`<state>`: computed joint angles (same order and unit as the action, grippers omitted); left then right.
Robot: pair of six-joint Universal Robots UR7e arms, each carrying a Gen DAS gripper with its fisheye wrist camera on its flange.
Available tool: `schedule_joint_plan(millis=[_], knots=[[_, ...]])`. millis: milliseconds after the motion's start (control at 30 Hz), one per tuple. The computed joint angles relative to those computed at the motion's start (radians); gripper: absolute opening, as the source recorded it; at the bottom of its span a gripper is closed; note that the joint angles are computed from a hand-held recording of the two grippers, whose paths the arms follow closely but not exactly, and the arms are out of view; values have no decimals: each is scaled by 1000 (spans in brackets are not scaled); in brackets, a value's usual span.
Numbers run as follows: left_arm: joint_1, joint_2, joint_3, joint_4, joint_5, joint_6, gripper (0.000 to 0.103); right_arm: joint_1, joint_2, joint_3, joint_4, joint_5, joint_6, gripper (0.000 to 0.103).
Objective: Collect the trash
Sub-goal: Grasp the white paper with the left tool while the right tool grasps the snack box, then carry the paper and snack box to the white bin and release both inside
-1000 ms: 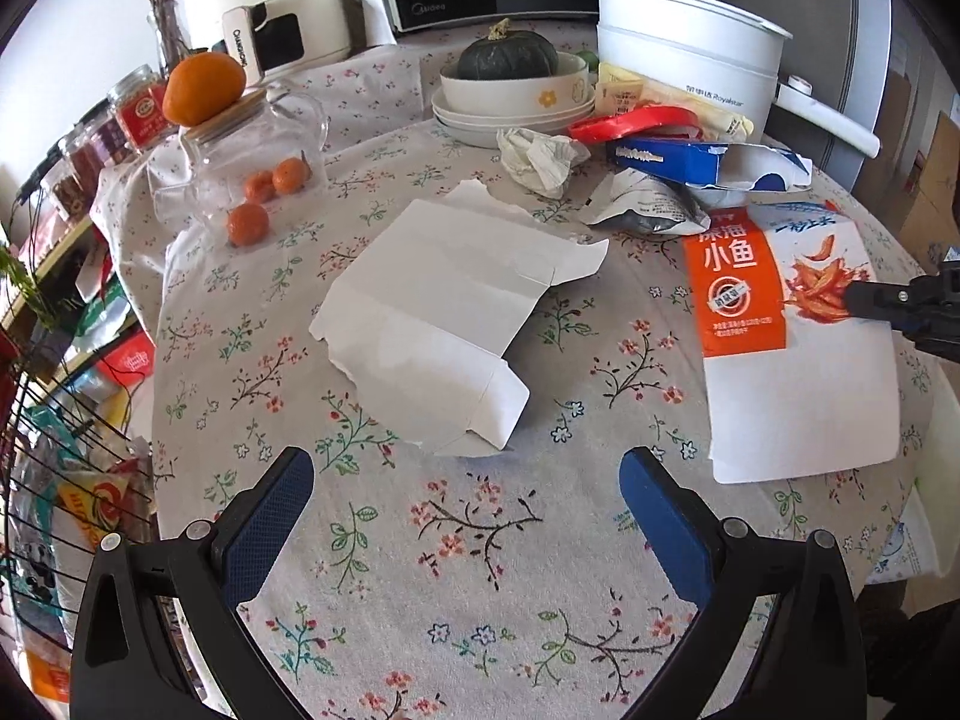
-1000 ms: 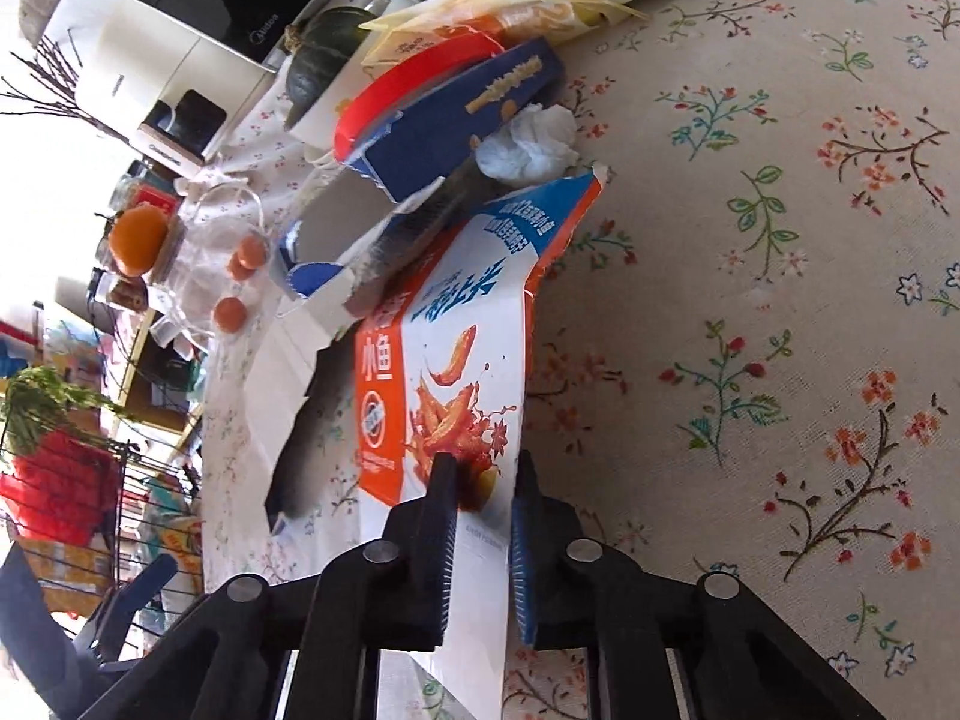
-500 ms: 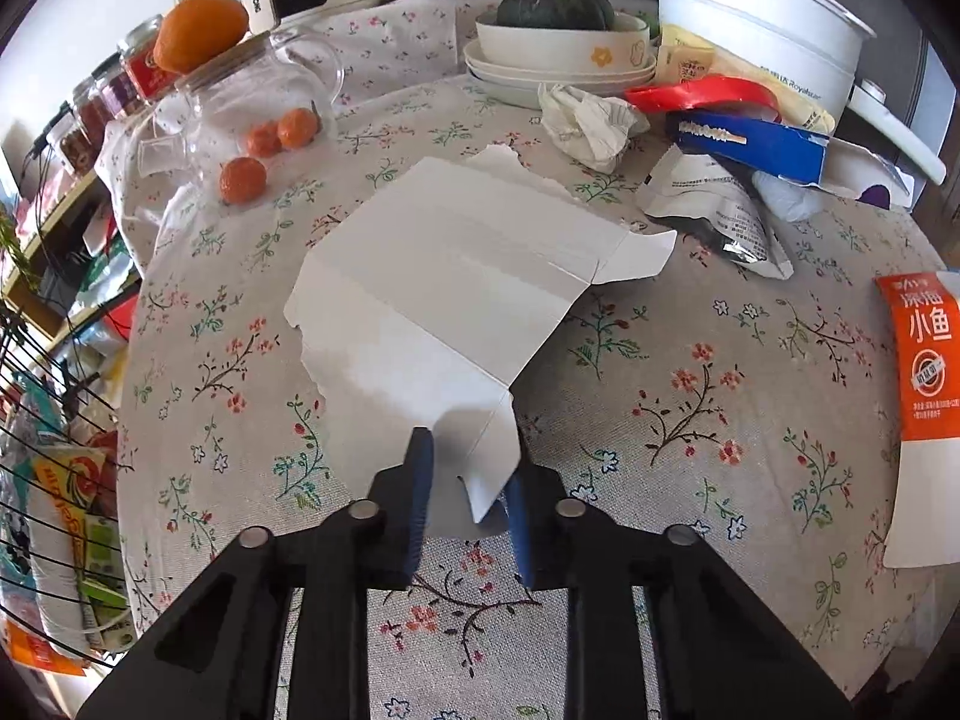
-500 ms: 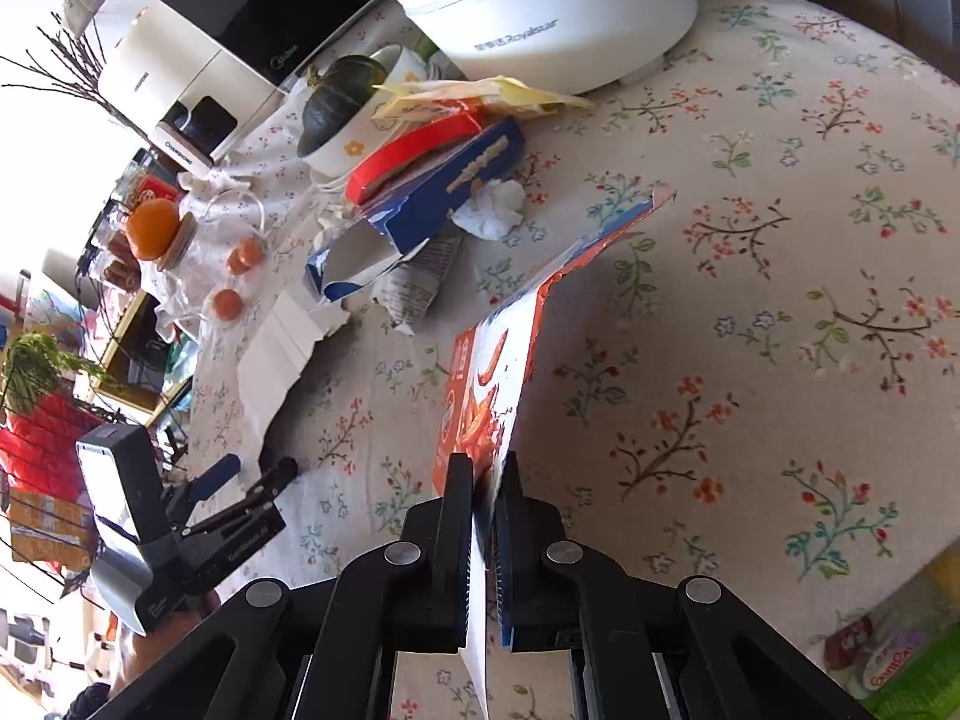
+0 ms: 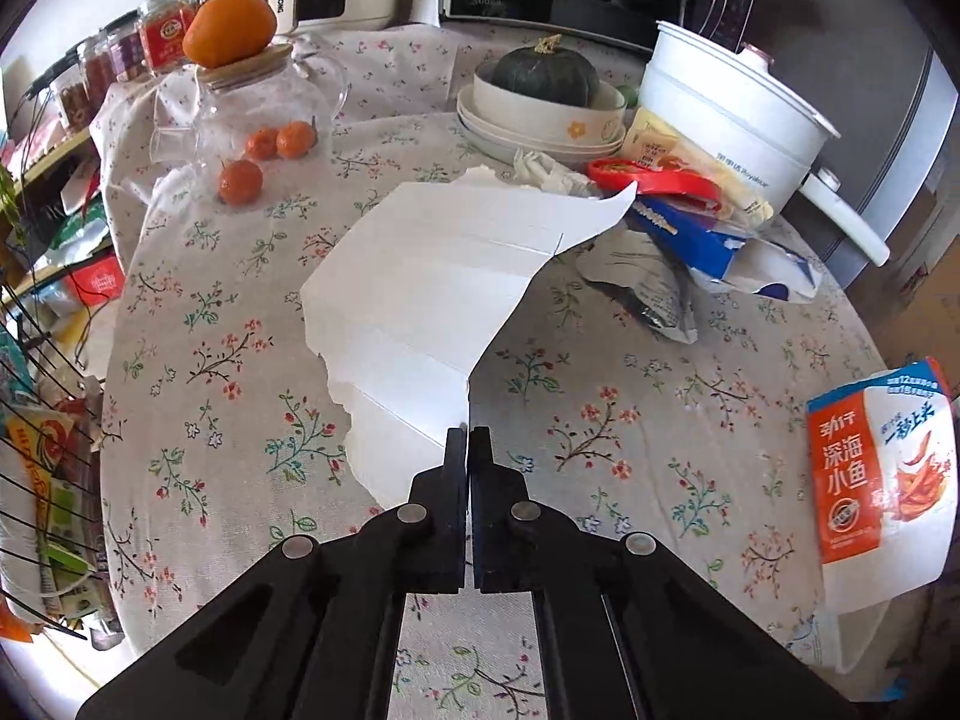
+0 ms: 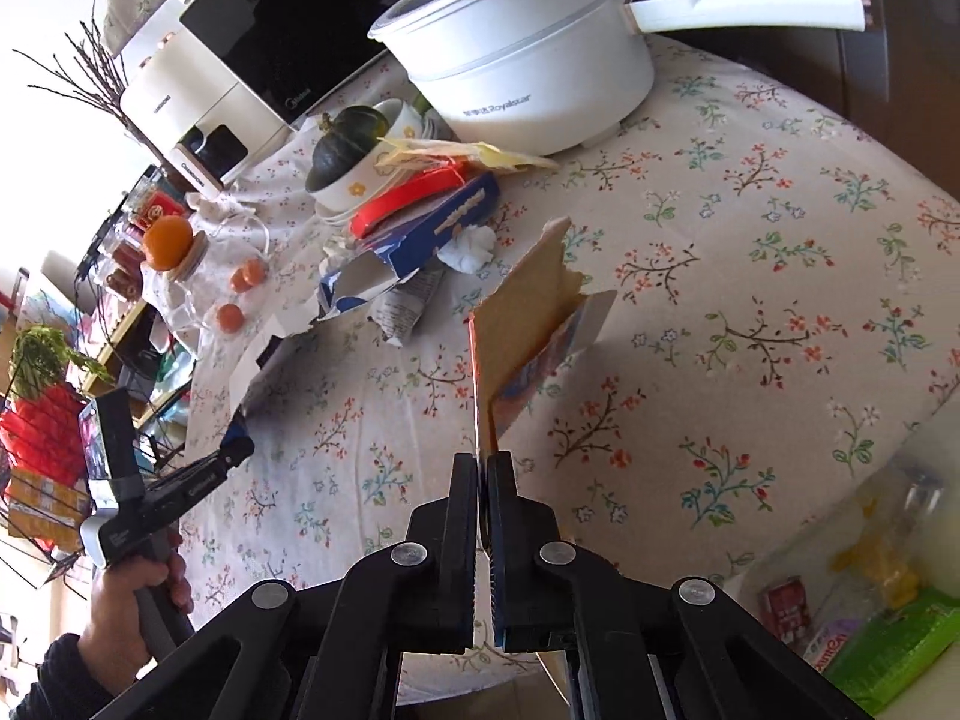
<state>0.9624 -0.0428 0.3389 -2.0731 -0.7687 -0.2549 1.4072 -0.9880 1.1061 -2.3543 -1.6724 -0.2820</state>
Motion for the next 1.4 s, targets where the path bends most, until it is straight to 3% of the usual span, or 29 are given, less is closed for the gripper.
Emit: schedule_joint_plan(millis=[433, 600, 800, 900, 933, 967, 1033, 1233, 1400], knots=[[-55, -192, 359, -253, -235, 17, 0, -30, -118, 120, -92, 36, -5, 1], [-76, -225, 427, -291, -296, 35, 0, -42, -158, 156, -118, 39, -11, 1], [-93, -200, 404, -269, -342, 59, 0, -64, -191, 188, -119, 8, -27, 2], [-94, -190, 394, -246, -343, 57, 0, -64, -177, 179, -85, -60, -35, 9], [-95, -187, 390, -236, -343, 55, 0, -60, -168, 173, -81, -99, -34, 19], [-95, -186, 390, -231, -341, 56, 0, -57, -160, 173, -92, -138, -30, 45], [-95, -184, 388, -221, -339, 61, 0, -51, -147, 187, -127, -194, -21, 76], [-94, -197, 408, -218, -344, 67, 0, -5, -75, 199, -185, -358, -167, 84], [-90, -218, 438, -226, -352, 73, 0, -26, -35, 118, -120, -335, -135, 87]])
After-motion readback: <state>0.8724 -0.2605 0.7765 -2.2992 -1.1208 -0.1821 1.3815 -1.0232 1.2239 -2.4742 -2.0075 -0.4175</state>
